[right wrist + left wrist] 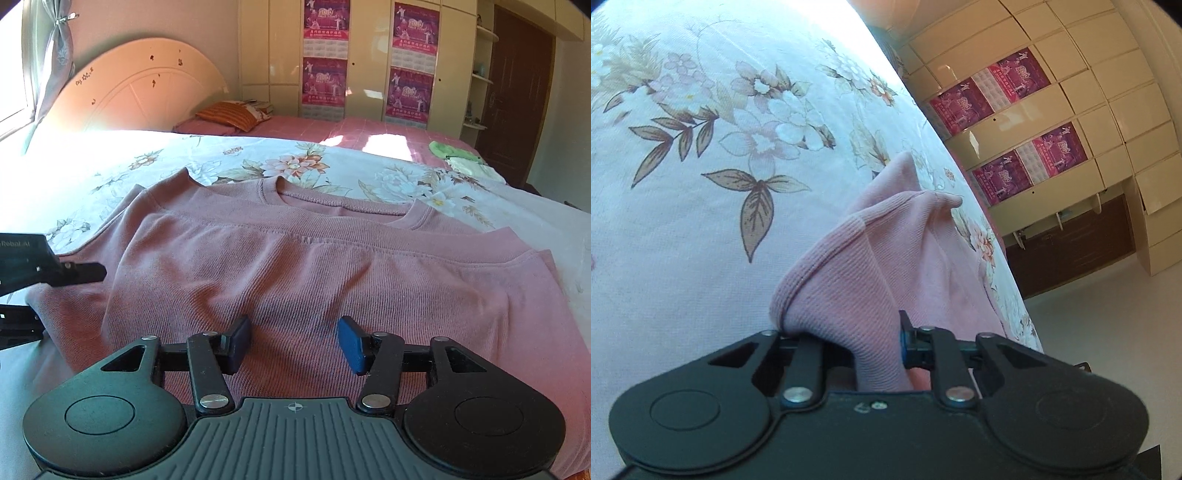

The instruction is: Fold small clothes

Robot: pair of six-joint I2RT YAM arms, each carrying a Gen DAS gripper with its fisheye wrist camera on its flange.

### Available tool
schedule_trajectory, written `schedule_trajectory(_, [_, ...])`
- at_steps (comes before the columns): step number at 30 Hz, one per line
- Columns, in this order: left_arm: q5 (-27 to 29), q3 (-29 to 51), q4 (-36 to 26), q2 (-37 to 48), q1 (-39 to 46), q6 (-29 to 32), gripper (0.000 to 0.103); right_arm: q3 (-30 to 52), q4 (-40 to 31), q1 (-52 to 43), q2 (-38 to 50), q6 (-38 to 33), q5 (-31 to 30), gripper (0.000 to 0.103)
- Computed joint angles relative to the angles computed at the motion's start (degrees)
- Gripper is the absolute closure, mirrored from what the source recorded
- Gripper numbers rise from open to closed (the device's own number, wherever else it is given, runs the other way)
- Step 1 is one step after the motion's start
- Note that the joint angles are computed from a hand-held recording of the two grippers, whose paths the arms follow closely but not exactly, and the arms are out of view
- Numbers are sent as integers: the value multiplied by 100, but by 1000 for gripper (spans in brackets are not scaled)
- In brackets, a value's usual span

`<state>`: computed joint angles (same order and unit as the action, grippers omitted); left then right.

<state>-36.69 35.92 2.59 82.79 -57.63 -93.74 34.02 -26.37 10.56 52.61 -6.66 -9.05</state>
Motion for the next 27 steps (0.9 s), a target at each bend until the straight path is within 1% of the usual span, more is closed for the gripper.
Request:
schedule_trajectory(2, [-84, 121, -201, -1, -50, 58, 88, -205, 189, 132, -142, -41, 174, 50])
schedule_trajectory(5, [-286, 305, -365, -77, -127, 359, 89, -213, 213, 222, -133, -105, 286, 50])
schedule_trajectory(7, [-472, 458, -489, -153, -214, 749, 89, -162, 165, 189, -98, -154, 244, 50])
schedule_trajectory(9, [-624, 765, -633, -159, -290, 1324, 90, -56, 38, 13, -79, -214, -3, 50])
schedule_trajectory(11, [-711, 1056, -642, -137, -356, 1931, 90, 36, -114, -459, -165, -254, -645, 50])
schedule_trajectory(14, [-663, 1730, -505, 170, -418, 3143, 90, 141, -304, -1002, -384, -234, -1041, 50])
schedule_trajectory(15, [-565, 2050, -409, 375, -445, 3604, 90, 196, -390, -1245, -421, -294, -1211, 50])
schedule_trajectory(17, [-304, 2558, -246, 750, -451, 4176, 90, 372, -607, -1814, -394, -470, -1557, 50])
schedule_trajectory(18, [-61, 2927, -148, 1063, -462, 4500, 90, 440, -690, -2095, -384, -566, -1689, 50])
schedule_trajectory(20, [357, 3548, -110, 1593, -466, 4907, 90, 638, -953, -2820, -324, -914, -2000, 50])
schedule_trajectory(21, [667, 3938, -130, 1970, -484, 5079, 90, 719, -1068, -3198, -268, -1126, -2139, 50])
schedule_trajectory(24, [1274, 5005, -396, 3001, -550, 5327, 90, 943, -1389, -4225, -10, -1750, -2431, 50])
schedule_trajectory(27, [1750, 5981, -1008, 3932, -593, 5325, 88, 1220, -1799, -5259, 370, -2448, -2709, 49])
